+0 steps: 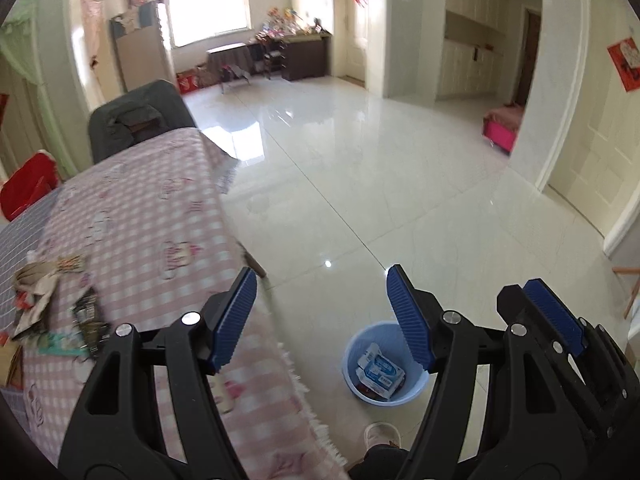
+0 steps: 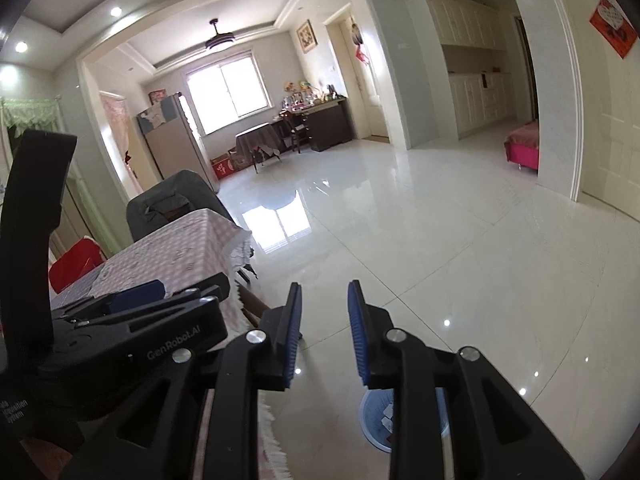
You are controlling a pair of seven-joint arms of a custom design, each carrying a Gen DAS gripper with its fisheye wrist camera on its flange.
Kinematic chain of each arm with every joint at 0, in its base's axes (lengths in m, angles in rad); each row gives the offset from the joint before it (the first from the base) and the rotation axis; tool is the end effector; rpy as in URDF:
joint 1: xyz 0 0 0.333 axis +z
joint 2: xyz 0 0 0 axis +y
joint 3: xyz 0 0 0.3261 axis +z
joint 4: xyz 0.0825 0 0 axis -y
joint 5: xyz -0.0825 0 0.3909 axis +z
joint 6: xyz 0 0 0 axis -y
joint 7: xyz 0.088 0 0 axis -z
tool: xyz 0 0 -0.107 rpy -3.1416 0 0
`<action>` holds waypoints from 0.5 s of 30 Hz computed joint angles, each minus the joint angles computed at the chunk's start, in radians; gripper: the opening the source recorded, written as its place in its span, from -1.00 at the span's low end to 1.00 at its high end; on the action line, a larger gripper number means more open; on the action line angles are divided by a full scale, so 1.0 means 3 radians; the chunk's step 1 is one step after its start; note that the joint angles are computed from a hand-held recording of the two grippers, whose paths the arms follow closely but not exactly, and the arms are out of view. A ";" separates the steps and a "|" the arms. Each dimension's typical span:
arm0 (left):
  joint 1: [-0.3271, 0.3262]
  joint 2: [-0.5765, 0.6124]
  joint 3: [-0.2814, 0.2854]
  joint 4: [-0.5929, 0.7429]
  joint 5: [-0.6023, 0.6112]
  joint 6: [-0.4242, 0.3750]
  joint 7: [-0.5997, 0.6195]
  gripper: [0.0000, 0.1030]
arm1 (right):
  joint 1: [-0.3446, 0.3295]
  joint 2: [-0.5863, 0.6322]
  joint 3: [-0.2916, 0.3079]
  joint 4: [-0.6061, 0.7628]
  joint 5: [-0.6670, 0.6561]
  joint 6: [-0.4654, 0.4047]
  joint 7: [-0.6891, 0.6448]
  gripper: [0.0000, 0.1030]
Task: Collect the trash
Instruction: 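Move both open tools back over the remaining trash on the table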
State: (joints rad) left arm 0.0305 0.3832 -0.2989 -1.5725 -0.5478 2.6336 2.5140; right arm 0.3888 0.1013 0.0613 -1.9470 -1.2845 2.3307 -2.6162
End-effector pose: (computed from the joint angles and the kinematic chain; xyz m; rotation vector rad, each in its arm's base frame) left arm 0.7092 -0.1457 0.5115 -1.0185 2.3741 -1.0290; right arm 0.5658 0.2541 0.4753 -0.8292 2.1123 -0.9834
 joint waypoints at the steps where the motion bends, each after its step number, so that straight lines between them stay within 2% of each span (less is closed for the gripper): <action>1: 0.0050 -0.0042 -0.0017 -0.0030 -0.0064 -0.0013 0.0038 0.31 | 0.0020 0.0009 0.0019 0.0047 0.0005 -0.0013 -0.0054 -0.52; 6: 0.0232 -0.0149 0.0049 -0.0024 -0.0316 -0.0132 0.0138 0.32 | 0.0159 0.0130 0.0071 0.0354 0.0082 -0.0155 -0.0374 -0.40; 10: 0.0352 -0.0200 0.0138 -0.0018 -0.0488 -0.0169 0.0185 0.34 | 0.0300 0.0294 0.0065 0.0658 0.0077 -0.0210 -0.0593 -0.16; 15: 0.0483 -0.0127 0.0292 0.0095 -0.0492 -0.0098 0.0087 0.37 | 0.0493 0.0625 -0.0017 0.1152 0.0162 -0.0171 -0.0932 0.00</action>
State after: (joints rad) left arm 0.1756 0.3450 -0.2112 -1.5441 -0.6954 2.6042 2.5402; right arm 0.5367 0.2889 0.0562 -1.6013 -1.2361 2.2794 -2.8956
